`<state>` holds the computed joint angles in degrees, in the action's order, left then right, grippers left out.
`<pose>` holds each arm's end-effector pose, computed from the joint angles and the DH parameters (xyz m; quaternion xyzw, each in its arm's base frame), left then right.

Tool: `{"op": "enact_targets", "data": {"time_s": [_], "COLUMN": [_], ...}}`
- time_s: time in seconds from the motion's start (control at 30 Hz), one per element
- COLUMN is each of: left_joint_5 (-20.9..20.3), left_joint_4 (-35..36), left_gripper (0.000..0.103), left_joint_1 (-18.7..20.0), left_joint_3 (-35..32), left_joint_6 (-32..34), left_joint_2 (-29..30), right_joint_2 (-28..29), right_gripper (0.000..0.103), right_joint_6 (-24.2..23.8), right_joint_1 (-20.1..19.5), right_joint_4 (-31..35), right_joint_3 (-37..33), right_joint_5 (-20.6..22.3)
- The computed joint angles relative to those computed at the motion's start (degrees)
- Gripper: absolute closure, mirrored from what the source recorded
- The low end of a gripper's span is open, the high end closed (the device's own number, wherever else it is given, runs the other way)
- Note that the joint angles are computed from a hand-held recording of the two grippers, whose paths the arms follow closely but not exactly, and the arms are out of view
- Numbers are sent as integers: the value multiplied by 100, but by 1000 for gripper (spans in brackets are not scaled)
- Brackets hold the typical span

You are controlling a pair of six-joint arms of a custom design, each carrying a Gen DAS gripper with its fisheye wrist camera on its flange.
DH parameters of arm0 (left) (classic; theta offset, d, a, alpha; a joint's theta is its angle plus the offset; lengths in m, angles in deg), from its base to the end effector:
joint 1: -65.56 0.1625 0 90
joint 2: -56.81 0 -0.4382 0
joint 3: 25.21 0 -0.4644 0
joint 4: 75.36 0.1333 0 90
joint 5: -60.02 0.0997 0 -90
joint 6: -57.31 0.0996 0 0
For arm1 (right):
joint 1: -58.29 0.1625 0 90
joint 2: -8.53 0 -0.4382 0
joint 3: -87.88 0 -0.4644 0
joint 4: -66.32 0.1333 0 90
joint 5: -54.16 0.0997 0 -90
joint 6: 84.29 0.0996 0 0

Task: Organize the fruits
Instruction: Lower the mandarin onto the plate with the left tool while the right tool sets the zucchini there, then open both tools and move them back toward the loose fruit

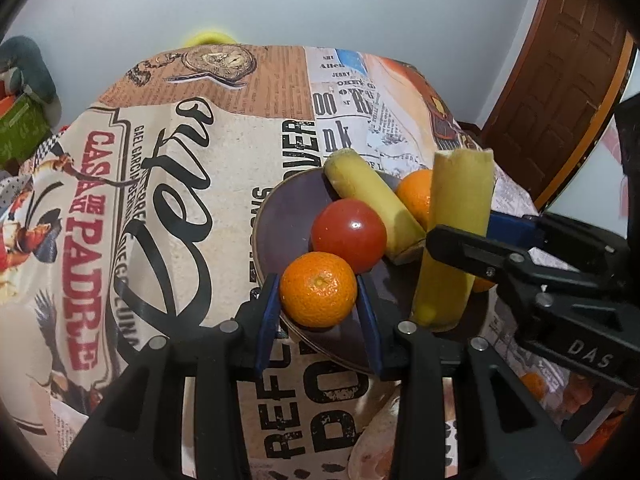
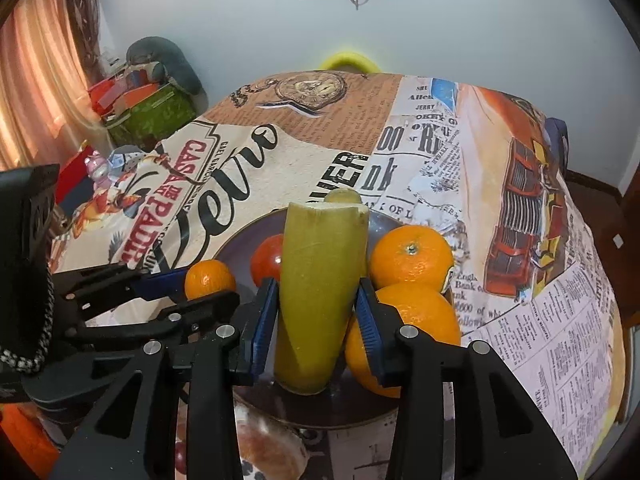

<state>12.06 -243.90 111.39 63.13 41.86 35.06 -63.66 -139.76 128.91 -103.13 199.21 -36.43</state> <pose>-0.3473 -0.6446 -0.1530 0.1941 0.9086 -0.2617 0.2612 -0.0858 -0.6426 0.2751 0.2891 -0.8931 0.2707 0.2132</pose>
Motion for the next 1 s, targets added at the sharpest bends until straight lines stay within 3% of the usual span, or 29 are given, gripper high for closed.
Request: {"op": "enact_targets", "data": {"time_s": [0.2,0.8,1.0], "left_joint_5": [-33,459,678], "left_joint_4": [21,-98,-294], "left_gripper": [65,63,50], "left_joint_1": [-44,-668,-1001], "left_joint_3": [-1,831,1183], "left_joint_6": [14,-271,-333], "left_joint_2": [-8,-688,-940], "right_joint_2": [-48,-1054,-1500], "right_gripper": [58,53,50], "right_joint_6": [-95,-163,-222], "right_joint_1": [18,-113,-230], "right_joint_4": [-277,-504,-552], "right_joint_3": [81,886,1243], "right_joint_5": [-15,171,284]}}
